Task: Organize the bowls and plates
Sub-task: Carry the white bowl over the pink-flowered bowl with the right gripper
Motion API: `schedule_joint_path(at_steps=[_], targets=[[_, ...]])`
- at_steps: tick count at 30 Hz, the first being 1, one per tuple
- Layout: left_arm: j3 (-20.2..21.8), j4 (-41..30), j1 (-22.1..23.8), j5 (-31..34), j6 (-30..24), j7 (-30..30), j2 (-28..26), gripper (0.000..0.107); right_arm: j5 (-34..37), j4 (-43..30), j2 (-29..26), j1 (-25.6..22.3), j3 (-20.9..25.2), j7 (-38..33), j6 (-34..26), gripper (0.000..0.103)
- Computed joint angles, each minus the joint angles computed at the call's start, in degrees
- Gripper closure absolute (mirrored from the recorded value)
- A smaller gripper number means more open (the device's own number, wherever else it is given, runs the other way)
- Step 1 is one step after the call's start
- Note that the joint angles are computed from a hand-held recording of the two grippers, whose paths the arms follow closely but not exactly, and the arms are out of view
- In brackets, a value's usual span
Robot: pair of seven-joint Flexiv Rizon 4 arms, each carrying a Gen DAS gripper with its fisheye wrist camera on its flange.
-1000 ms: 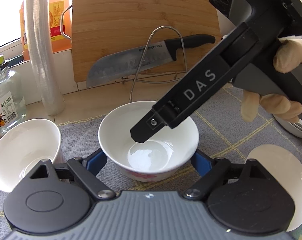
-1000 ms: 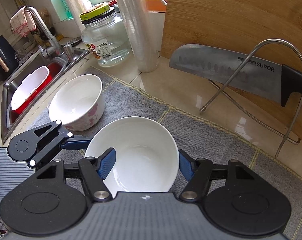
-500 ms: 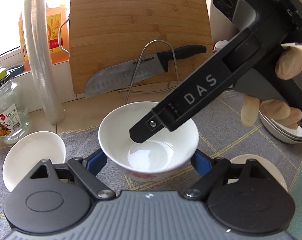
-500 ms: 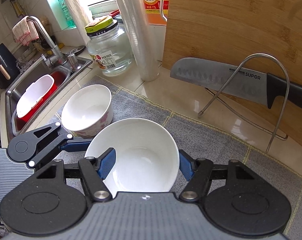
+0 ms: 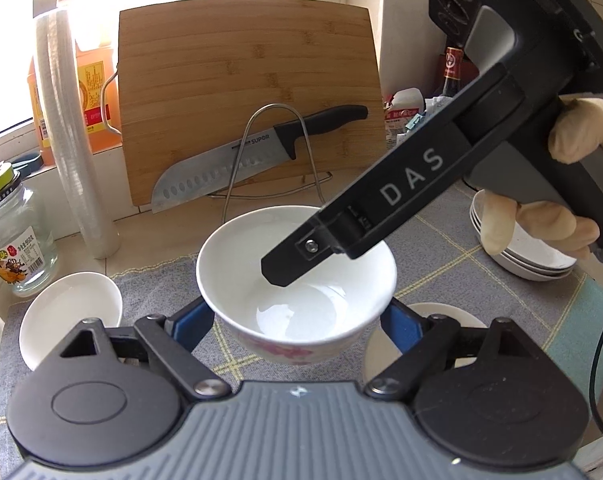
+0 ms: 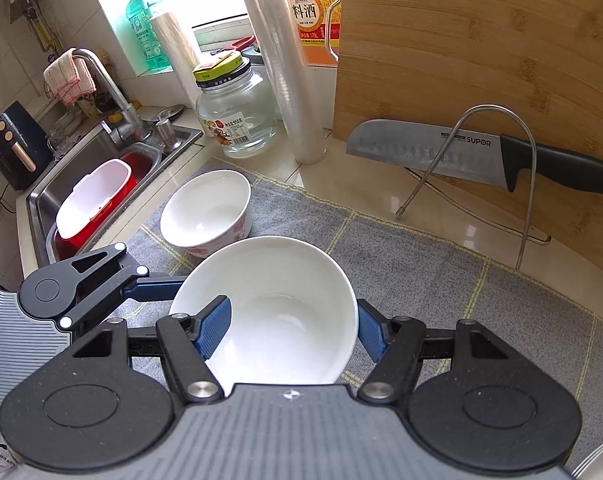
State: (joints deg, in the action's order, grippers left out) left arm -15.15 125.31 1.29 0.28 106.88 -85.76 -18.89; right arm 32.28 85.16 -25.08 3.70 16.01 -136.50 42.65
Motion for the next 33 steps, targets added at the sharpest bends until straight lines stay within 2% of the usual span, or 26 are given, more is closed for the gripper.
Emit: schedule_joint_path(at_steps=[6, 21, 33], targets=[[-3.5, 1.2, 2.5, 1.5, 0.3, -1.4, 1.2, 0.017, 1.6, 4.1, 3.2, -0.9, -0.1, -1.6, 2.6, 0.031], [-6.3, 3.3, 1.7, 3.6, 0.5, -2.5, 3.5, 0.017, 6.8, 12.2, 9.8, -2.4, -2.4, -4.8, 5.4, 0.031], [-6.5, 4.0, 0.2, 4.2, 0.0, -3.8, 2.7, 0.017, 7.6, 15.7, 10.9, -2.2, -3.8, -4.8, 6.7, 0.031]])
